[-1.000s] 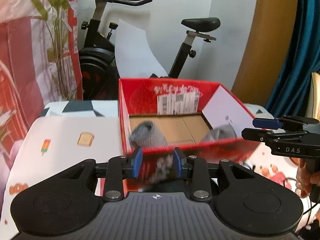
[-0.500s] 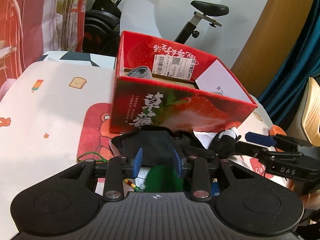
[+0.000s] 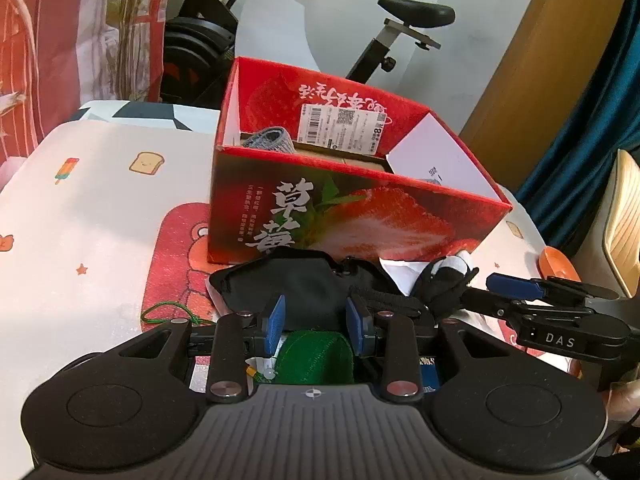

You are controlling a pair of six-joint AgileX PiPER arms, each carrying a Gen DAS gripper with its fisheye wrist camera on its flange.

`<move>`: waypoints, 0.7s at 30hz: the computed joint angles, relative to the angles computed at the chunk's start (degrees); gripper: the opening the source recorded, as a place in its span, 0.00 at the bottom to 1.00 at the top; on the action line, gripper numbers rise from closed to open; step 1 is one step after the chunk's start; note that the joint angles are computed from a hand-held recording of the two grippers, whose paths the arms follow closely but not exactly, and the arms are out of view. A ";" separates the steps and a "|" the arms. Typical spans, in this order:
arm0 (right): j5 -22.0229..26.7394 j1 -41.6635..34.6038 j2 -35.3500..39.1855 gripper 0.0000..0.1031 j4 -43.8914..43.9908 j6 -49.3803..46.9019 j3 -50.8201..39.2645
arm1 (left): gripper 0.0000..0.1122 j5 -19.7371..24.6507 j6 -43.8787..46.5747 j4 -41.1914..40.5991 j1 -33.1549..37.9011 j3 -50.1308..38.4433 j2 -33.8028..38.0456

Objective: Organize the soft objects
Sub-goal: 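Lower the left tool onto the black gloves in front of the box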

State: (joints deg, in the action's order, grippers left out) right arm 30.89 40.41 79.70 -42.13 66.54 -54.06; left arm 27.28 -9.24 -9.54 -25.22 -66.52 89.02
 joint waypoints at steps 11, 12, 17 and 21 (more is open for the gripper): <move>-0.66 -0.43 0.28 0.48 0.70 -0.76 0.30 | 0.31 0.16 -0.90 0.51 0.01 -0.16 0.16; -0.54 -0.37 0.27 0.49 0.63 -0.84 0.28 | 0.31 0.17 -0.75 0.38 0.03 -0.20 0.19; 0.53 0.42 0.56 0.59 -1.27 -0.84 0.10 | 0.31 0.48 -0.64 0.31 0.03 -0.80 0.55; 2.11 1.47 0.71 0.65 -4.07 -0.96 0.23 | 0.31 1.08 -0.41 0.52 -0.14 -1.82 1.07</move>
